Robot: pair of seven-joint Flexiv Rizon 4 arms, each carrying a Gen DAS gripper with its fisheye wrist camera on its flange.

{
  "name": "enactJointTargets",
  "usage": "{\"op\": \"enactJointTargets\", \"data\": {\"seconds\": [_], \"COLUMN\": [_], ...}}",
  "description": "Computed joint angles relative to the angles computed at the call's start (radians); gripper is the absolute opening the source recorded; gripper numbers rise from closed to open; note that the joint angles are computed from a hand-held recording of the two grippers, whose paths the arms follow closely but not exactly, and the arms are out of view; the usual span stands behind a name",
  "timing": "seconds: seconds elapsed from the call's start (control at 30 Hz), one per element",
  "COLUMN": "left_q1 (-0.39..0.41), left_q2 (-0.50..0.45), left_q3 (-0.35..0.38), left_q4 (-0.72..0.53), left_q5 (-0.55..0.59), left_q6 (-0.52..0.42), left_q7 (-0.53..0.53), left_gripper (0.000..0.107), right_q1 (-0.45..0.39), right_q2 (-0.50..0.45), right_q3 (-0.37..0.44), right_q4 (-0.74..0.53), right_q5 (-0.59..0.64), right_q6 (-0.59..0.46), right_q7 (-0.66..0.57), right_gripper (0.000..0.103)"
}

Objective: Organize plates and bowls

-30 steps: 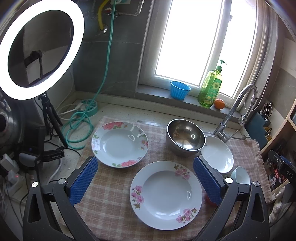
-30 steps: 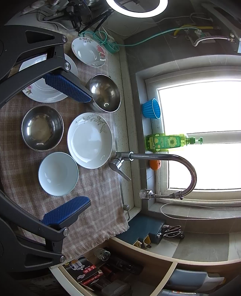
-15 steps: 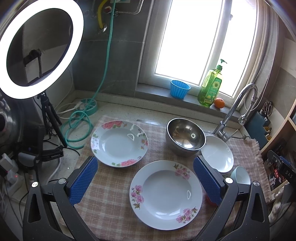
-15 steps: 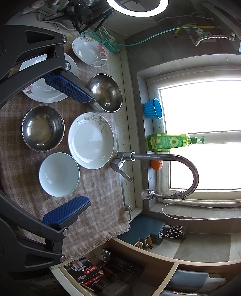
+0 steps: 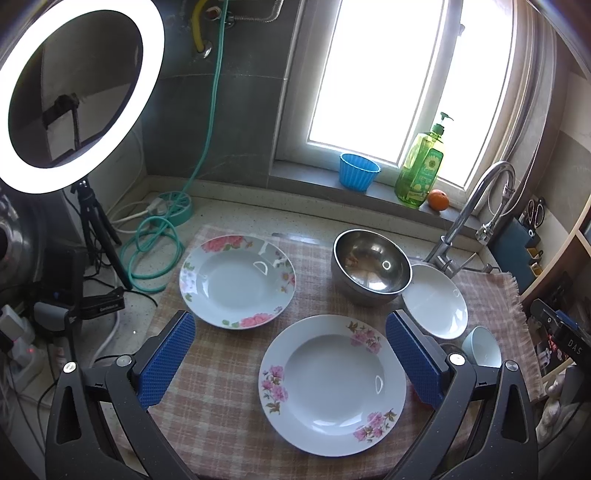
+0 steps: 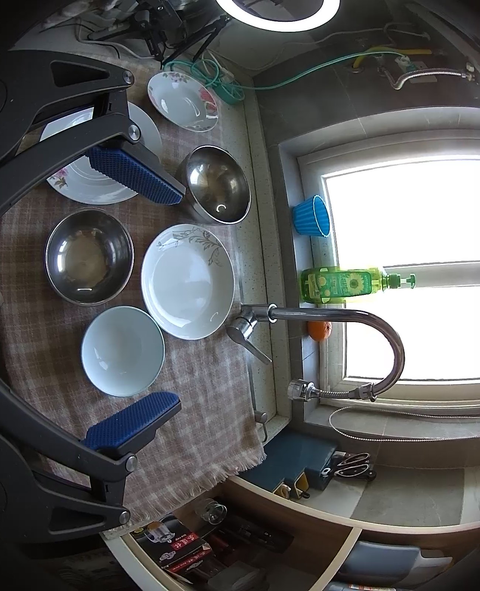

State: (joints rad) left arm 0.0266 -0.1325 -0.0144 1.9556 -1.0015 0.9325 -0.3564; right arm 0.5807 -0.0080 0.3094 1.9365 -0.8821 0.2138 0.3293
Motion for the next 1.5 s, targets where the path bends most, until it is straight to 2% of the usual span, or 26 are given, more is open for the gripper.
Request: {"op": "enactJointTargets", "data": {"seconds": [0.23, 0.4, 0.8, 1.2, 1.33, 1.5], "left_q1": [0.007, 0.007, 0.041, 0.075, 0.081, 0.093], "left_q2": [-0.017, -0.027, -0.080, -0.149, -0.165, -0.183], "left_q3": [0.001, 0.000, 0.010, 0.009, 0.010, 0.012], "left_q4": [-0.019, -0.022, -0.061, -0.125, -0.141, -0.158], "left_q5": [0.064, 0.113, 0.314, 0.439, 0.468, 0.488], "left_q6": [-0.016, 0.006, -0.088, -0.251, -0.293, -0.345], "left_q7": [-0.033, -0.052, -0.151, -0.206, -0.215, -0.220], "left_gripper": [0.102, 0.102, 0.101, 0.083, 0.072, 0.067], "right_q1": [-0.005, -0.010, -0.011, 0.016, 0.020, 0.006], "right_q2": [-0.017, -0.031, -0.072, -0.146, -0.167, -0.202], "right_q3": [-0.009, -0.015, -0.030, -0.052, -0.063, -0.084], "right_q4": [0.013, 0.028, 0.021, -0.003, -0.015, -0.028], "right_q5": [0.001, 0.036, 0.116, 0.175, 0.184, 0.201], "right_q6": [0.047, 0.125, 0.263, 0.402, 0.433, 0.528], "right_q7": [0.002, -0.002, -0.052, -0.081, -0.098, -0.149], "right_gripper": [0.103, 0.103, 0.103, 0.103, 0.102, 0.097]}}
